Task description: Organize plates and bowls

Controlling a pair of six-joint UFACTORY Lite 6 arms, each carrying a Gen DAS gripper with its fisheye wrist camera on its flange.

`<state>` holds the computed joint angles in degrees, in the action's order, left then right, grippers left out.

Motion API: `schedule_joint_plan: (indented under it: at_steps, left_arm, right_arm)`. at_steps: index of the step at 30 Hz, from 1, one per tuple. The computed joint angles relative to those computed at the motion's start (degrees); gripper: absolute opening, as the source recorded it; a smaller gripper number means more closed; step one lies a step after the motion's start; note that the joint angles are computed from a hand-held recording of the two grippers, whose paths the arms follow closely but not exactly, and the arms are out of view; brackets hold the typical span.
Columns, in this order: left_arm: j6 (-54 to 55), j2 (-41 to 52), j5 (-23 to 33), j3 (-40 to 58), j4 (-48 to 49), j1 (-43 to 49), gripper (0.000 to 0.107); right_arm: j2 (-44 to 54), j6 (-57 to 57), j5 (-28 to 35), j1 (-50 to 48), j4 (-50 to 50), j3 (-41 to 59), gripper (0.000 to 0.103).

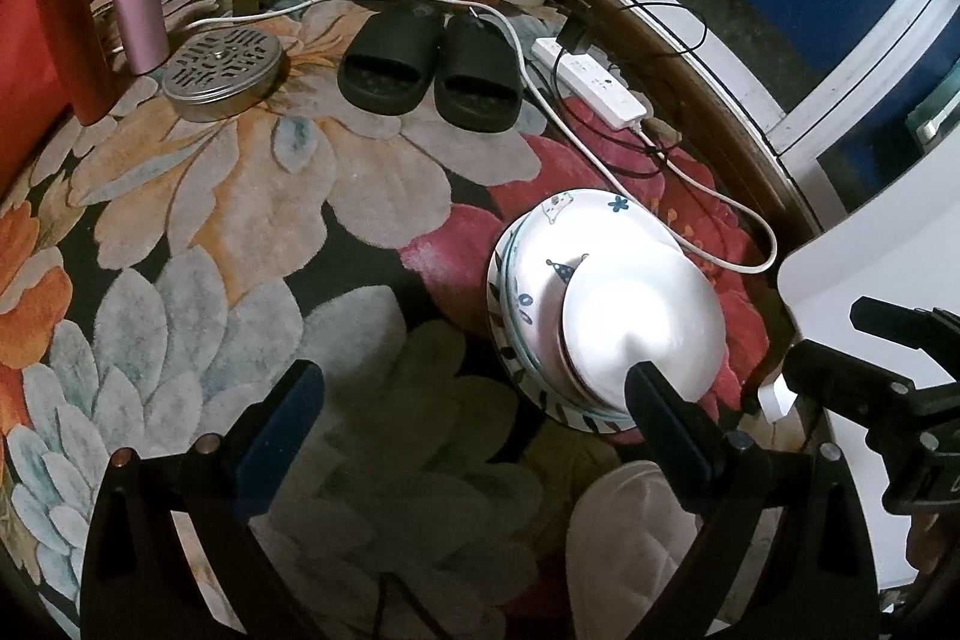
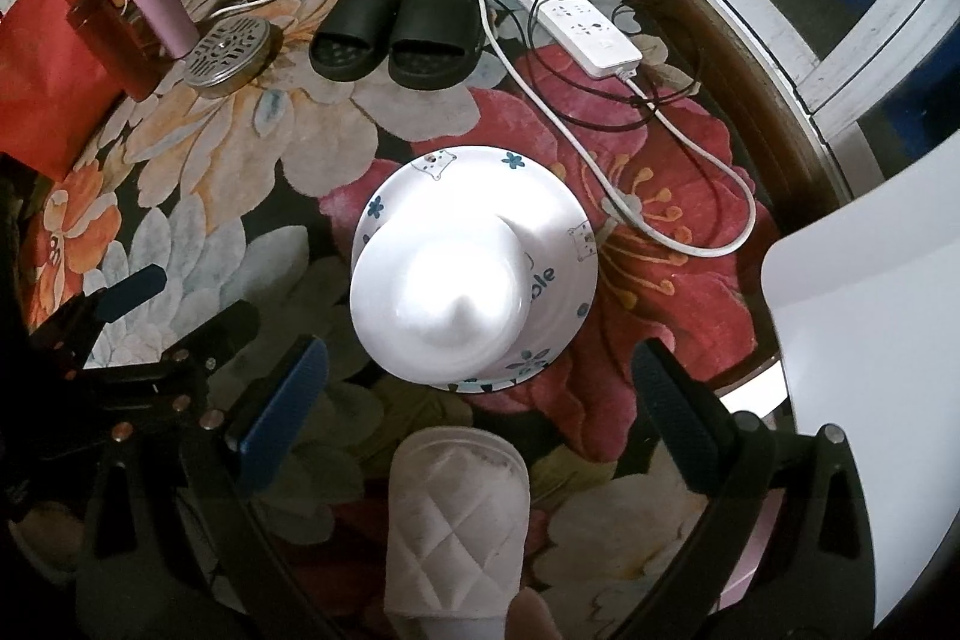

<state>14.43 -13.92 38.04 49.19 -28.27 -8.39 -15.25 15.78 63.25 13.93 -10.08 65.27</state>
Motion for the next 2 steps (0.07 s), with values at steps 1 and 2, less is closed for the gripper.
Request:
schedule_joint_plan:
  at_steps: [1,2]
  left_arm:
    - [0.37,-0.23,-0.27,-0.34,-0.34,0.12,0.099]
    - [0.73,-0.25,-0.32,-0.48,-0.66,0.23,0.099]
  right_arm:
    - [-0.07,0.09,0.03,0.17,0.04,-0.08,0.102]
    - [-0.25,0.41,-0.03,0.47,-0.10,-0.33,0.102]
